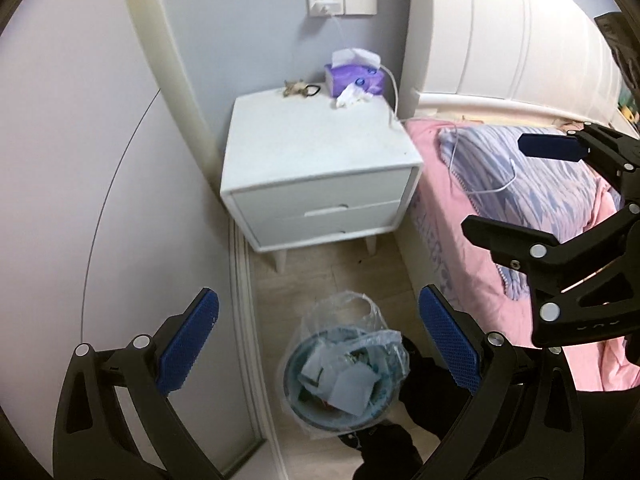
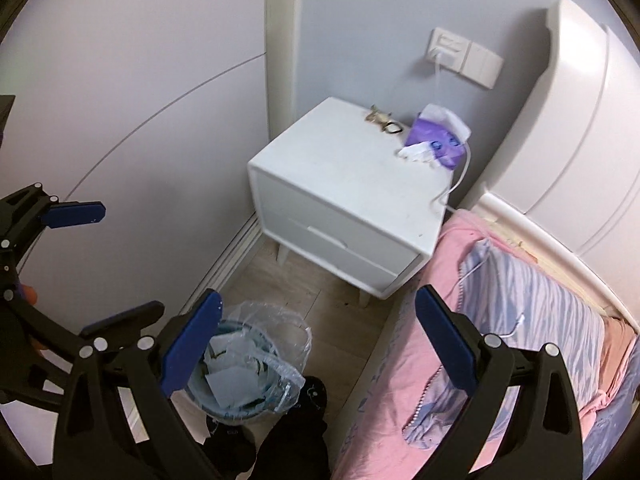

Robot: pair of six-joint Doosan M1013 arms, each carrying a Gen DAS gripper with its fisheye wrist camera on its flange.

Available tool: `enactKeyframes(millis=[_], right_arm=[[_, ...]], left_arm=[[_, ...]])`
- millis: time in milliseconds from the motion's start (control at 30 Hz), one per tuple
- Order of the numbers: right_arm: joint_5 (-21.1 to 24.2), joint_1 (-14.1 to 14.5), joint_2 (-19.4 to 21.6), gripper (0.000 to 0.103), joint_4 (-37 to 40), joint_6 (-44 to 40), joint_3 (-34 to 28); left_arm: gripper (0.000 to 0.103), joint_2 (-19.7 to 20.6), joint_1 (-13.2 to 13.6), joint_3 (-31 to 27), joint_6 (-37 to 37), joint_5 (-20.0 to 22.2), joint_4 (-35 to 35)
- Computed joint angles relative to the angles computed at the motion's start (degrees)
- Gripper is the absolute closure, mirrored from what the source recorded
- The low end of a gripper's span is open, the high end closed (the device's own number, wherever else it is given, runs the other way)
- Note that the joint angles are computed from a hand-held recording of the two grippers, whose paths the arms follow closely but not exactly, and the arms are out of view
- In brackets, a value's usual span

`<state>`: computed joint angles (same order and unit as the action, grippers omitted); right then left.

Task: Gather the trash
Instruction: 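Raise both tools from the bin back to the nightstand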

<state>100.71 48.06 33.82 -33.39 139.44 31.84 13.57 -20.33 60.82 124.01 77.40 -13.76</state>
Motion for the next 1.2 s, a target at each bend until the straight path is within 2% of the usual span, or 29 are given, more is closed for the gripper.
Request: enactKeyframes(millis=[300,433,600,967,1200], right_arm=[[2.0,-0.9,-0.1,0.009,-3.8,0.2,-3.1],[2.3,-1.6,-0.3,0.009,-4.8,0.4,-3.4],[3.0,-2.9,-0.9,0.009,-6.3,1.0,-2.9],[-1.9,-6.4,-5.2,0.009,-6.8,3.1,4.7],[-3.1,-9.2,-6.7,0.009,-6.0,4.8,7.5]], left_arm=[[0.006,3.1,-1.8,-6.4,0.7,1.8,-1.4],[0.006,4.2,-2.8,-8.6,1.4,-0.3,-1.2],[0.006,6.9,-3.8,-13.1,1.4,0.7,-2.0],[0.006,14.2,-6.3,-23.6,-2.0,5.1,-1.5],[0.006,20.1,-8.1,-32.2,-4.1,8.3,-0.2]])
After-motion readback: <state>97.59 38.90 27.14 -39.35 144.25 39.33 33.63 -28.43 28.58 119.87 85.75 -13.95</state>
